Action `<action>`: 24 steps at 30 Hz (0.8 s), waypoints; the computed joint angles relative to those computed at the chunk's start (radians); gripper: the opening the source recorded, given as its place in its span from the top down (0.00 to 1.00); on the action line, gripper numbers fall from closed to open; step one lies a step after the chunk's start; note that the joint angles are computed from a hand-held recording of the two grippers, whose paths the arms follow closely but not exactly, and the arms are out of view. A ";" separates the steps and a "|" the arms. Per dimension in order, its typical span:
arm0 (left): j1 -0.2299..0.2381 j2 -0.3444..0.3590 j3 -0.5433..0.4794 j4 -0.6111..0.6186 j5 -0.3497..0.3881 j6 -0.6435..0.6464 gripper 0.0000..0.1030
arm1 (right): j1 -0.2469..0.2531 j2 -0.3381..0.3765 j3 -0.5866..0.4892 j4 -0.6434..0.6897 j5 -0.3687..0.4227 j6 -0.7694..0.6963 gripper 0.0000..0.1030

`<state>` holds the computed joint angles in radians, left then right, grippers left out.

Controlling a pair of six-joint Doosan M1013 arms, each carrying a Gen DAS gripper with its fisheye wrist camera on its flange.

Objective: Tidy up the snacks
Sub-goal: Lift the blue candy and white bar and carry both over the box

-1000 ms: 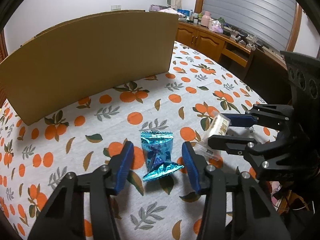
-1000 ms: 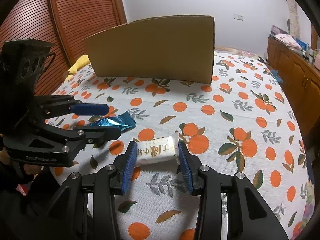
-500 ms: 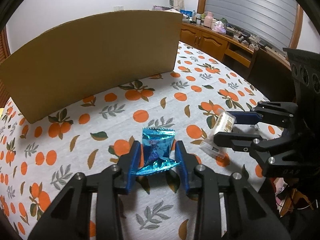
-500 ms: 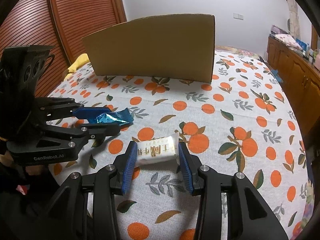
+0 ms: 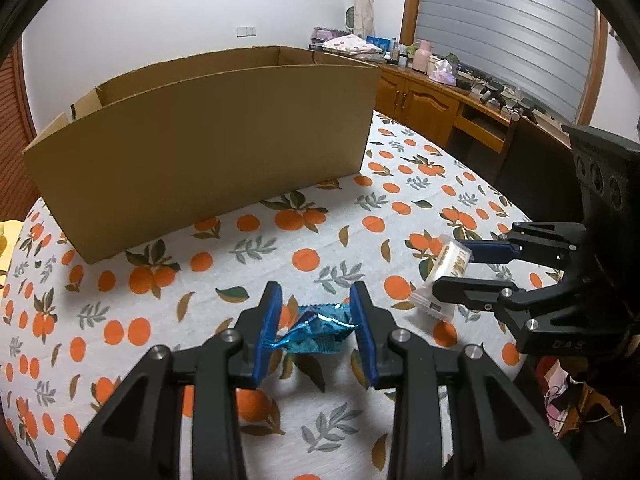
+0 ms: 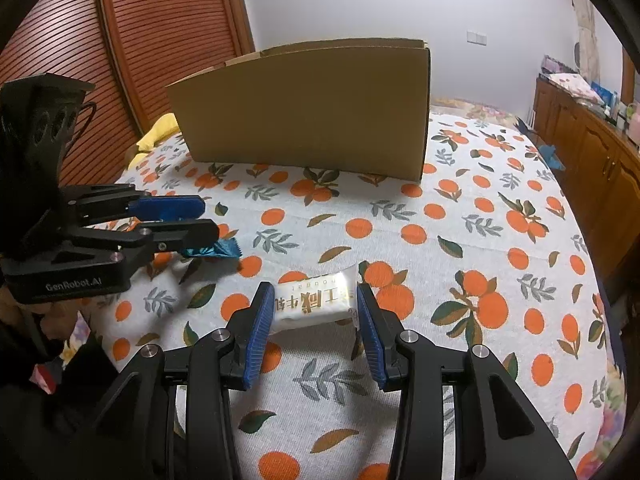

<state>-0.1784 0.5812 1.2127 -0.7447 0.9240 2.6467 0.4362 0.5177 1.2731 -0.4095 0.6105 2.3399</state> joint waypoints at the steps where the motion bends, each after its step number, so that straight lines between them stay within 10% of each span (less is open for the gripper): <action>1: 0.000 0.000 0.000 0.004 0.001 0.001 0.79 | 0.000 0.000 0.000 0.002 0.000 -0.002 0.60; 12: -0.003 0.016 0.001 0.080 0.026 -0.056 0.69 | -0.001 0.002 0.006 0.019 -0.002 -0.006 0.60; 24: 0.011 0.005 -0.006 0.018 0.026 -0.014 0.81 | -0.003 0.002 -0.004 0.013 -0.004 -0.012 0.60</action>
